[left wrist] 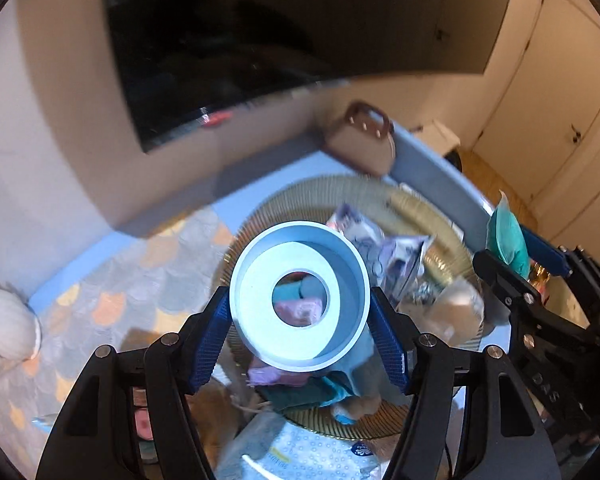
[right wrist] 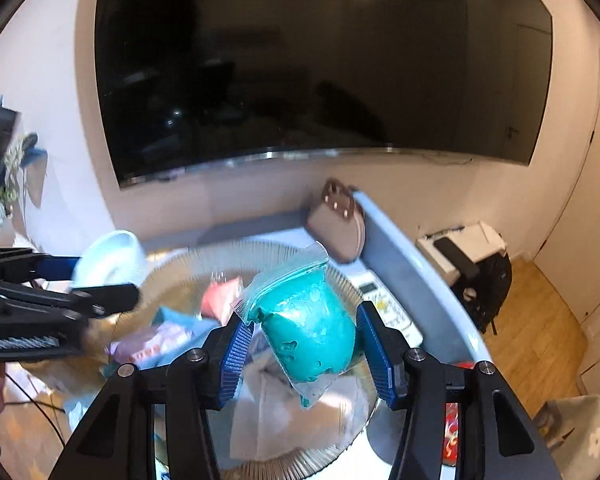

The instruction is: Organize soft objects

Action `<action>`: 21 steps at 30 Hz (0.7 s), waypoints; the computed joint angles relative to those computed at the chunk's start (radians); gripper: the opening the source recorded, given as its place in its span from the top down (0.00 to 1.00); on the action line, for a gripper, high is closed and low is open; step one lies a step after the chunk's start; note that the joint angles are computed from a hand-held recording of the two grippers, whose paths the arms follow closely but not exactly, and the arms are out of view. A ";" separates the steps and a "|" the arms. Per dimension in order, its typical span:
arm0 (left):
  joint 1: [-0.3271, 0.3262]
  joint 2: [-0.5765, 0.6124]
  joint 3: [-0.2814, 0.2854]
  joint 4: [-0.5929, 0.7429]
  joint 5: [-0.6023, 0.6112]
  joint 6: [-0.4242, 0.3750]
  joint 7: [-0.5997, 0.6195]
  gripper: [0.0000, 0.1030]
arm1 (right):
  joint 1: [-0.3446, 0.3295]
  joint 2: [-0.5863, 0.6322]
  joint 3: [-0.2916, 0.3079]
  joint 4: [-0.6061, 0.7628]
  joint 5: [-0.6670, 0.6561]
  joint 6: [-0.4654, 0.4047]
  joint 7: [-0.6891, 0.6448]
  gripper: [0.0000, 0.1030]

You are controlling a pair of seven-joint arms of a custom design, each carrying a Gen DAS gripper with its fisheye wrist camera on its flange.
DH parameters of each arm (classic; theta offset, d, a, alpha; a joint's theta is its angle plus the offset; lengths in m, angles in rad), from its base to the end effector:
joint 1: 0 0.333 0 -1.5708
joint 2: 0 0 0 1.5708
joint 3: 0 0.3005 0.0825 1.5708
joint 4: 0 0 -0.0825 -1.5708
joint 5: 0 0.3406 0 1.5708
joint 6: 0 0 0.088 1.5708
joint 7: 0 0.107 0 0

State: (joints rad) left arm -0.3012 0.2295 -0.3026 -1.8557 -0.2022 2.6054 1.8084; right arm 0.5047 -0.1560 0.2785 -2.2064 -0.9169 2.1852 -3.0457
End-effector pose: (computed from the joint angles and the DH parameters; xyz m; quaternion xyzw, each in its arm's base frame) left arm 0.5154 -0.3337 0.4672 -0.4184 0.8644 -0.2720 0.0608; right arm 0.3604 0.3241 0.4755 -0.5164 0.7573 -0.3365 0.2159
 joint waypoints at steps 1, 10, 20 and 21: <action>-0.010 0.010 0.003 0.007 0.022 -0.004 -0.009 0.37 | 0.001 -0.005 -0.002 -0.009 0.004 0.009 -0.002 0.50; 0.001 0.004 -0.024 0.016 -0.037 -0.017 0.027 0.19 | -0.010 -0.004 0.002 -0.032 -0.026 0.117 -0.012 0.14; -0.003 -0.013 0.005 0.014 -0.024 -0.059 -0.023 0.18 | -0.006 -0.006 0.000 -0.031 -0.018 0.109 -0.033 0.12; -0.004 -0.015 0.006 0.010 -0.021 -0.061 -0.027 0.18 | -0.006 -0.004 -0.001 -0.030 -0.016 0.114 -0.037 0.12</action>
